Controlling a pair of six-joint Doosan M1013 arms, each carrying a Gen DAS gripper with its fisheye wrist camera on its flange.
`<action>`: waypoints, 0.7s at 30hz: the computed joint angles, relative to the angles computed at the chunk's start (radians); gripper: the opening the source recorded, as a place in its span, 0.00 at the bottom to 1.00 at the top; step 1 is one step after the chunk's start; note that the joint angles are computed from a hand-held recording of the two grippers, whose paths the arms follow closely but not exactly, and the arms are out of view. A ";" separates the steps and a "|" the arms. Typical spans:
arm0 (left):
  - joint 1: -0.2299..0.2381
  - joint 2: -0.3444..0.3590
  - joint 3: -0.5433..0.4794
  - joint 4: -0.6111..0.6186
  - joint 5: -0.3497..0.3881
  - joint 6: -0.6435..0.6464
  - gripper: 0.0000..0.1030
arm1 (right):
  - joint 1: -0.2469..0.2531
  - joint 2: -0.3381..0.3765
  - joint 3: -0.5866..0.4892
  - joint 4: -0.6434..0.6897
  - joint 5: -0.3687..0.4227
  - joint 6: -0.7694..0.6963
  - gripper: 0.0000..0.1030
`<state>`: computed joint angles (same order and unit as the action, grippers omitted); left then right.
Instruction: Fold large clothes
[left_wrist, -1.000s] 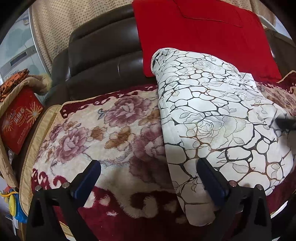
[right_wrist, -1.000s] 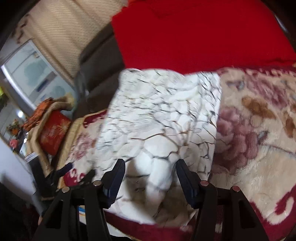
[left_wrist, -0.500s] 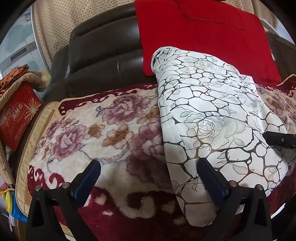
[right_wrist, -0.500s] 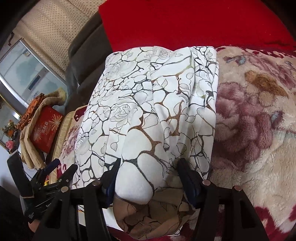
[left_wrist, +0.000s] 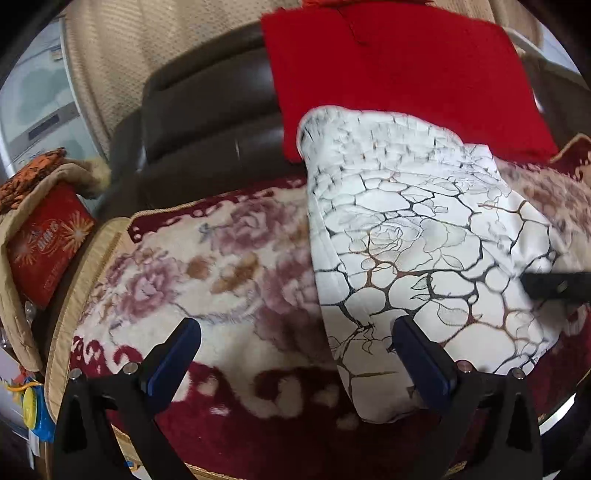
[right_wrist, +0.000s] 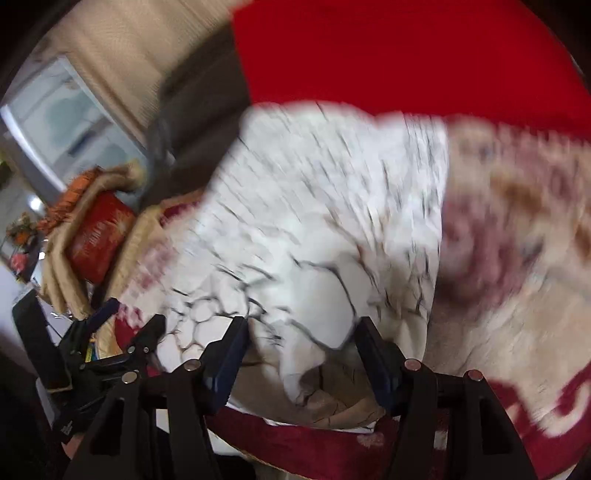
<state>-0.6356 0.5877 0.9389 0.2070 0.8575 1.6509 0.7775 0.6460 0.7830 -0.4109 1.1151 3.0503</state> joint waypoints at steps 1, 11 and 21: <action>-0.001 -0.002 0.002 0.004 -0.006 -0.001 1.00 | -0.007 -0.003 0.023 0.033 -0.022 0.009 0.63; -0.007 -0.024 0.016 0.024 -0.006 -0.043 1.00 | 0.016 0.000 -0.027 -0.006 0.040 0.010 0.63; -0.022 -0.084 0.052 0.066 -0.039 -0.089 1.00 | 0.060 0.010 -0.127 -0.147 0.156 -0.014 0.69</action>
